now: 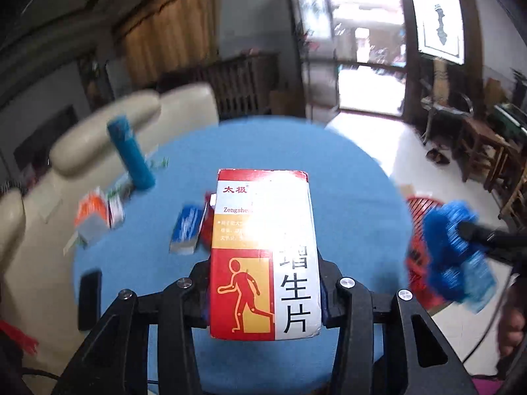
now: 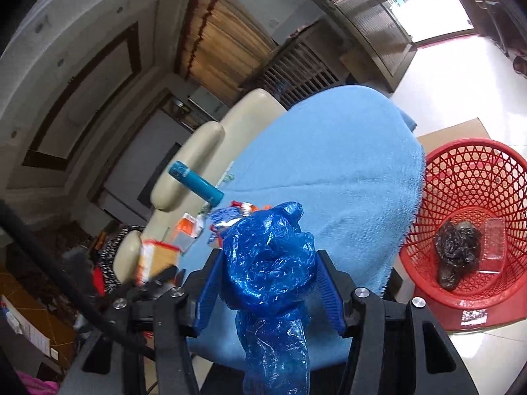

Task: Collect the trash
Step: 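Carry the box and blue bags to the red basket and release both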

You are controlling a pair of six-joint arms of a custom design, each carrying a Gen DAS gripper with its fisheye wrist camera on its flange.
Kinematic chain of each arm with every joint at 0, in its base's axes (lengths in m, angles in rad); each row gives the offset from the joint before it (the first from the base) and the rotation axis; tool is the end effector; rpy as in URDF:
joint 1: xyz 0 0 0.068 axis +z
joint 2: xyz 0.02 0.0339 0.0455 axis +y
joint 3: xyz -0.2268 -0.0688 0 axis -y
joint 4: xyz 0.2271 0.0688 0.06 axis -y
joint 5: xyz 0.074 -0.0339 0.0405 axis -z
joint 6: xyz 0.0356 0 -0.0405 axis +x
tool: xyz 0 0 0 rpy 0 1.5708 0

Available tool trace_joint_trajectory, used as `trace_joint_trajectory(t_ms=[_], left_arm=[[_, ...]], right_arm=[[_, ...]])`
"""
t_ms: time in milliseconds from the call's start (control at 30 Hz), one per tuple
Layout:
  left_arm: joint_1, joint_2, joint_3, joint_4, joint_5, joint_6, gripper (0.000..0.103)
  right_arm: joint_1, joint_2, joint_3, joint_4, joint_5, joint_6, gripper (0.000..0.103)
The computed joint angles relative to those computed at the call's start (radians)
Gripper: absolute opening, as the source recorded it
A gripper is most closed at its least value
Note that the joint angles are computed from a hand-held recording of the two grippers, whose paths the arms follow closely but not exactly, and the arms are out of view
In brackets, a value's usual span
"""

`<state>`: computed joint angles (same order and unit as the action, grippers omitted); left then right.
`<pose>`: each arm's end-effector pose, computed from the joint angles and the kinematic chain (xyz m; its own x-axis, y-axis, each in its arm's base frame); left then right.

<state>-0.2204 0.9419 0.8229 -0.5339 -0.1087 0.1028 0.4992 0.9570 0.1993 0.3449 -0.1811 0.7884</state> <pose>0.2020 -0.0413 0.2631 -0.5760 0.2336 -0.7834 0.1934 0.9700 0.1471 0.1685 0.0992 0.1427 -0.6850 0.4211 -0.5945 -0.1843 0.6894 0.7006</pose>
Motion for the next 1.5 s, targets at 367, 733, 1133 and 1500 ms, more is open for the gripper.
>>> trace_joint_trajectory(t_ms=[367,733,1133,1500], left_arm=[[-0.326,-0.084,0.229,-0.066,-0.189,-0.034,0.048],[-0.214,-0.082,0.142,-0.028,-0.101,-0.044,0.048],[-0.224,-0.197,0.088,-0.065,-0.135,-0.07,0.048],[-0.221,-0.267,0.062,-0.076,-0.168,-0.055,0.048]], right_arm=[[0.064,-0.381,-0.026,-0.263,0.176,-0.103,0.059],[-0.012,-0.365,-0.01,-0.285,0.122,-0.094,0.059],[0.166,-0.172,0.07,-0.207,0.231,-0.087,0.059],[0.228,-0.094,0.092,-0.154,0.259,-0.075,0.059]])
